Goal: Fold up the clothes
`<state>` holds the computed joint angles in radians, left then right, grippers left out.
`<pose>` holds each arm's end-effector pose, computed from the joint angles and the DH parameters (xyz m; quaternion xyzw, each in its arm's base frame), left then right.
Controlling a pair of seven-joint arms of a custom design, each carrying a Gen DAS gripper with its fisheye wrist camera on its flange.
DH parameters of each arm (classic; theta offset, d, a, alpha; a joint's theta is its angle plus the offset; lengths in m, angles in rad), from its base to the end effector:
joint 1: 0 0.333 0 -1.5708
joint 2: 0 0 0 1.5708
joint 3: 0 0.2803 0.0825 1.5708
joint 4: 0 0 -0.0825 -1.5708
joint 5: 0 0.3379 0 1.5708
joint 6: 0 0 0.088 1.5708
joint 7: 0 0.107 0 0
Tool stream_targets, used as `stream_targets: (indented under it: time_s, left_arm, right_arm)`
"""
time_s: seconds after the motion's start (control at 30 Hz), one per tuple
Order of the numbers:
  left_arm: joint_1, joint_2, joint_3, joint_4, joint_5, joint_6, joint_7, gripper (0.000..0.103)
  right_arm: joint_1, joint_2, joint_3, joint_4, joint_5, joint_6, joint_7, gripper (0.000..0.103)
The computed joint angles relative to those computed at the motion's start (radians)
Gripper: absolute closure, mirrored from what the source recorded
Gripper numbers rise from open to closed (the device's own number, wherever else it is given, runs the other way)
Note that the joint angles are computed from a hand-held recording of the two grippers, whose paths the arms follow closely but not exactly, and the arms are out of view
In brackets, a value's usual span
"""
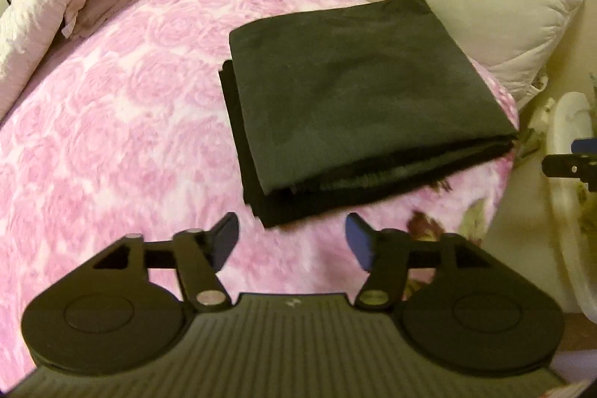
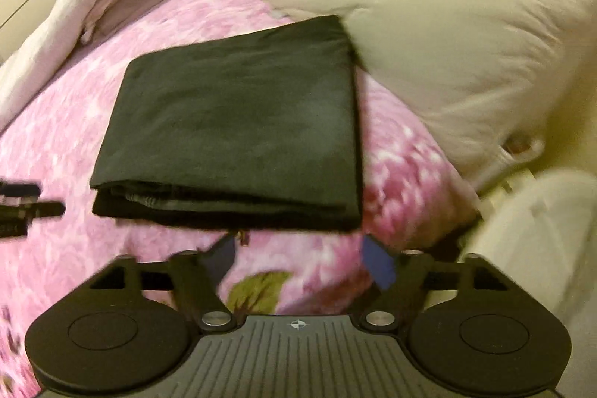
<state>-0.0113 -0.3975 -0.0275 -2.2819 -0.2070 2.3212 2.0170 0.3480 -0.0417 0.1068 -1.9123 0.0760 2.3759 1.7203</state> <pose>0.4391 -0.0220 0.5382 -0.5467 0.8047 -0.1884 0.1344 0.4905 0.2417 0.5444 -0.7688 0.5879 -0.0893 0.2351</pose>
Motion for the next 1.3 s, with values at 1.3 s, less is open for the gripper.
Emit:
stream_targets:
  time_s: [1.3]
  left_arm:
    - [0.042, -0.509, 0.116, -0.067, -0.018, -0.327, -0.087, 0.005]
  right_arm:
    - [0.076, -0.469, 0.154, -0.153, -0.154, -0.149, 0.443, 0.020]
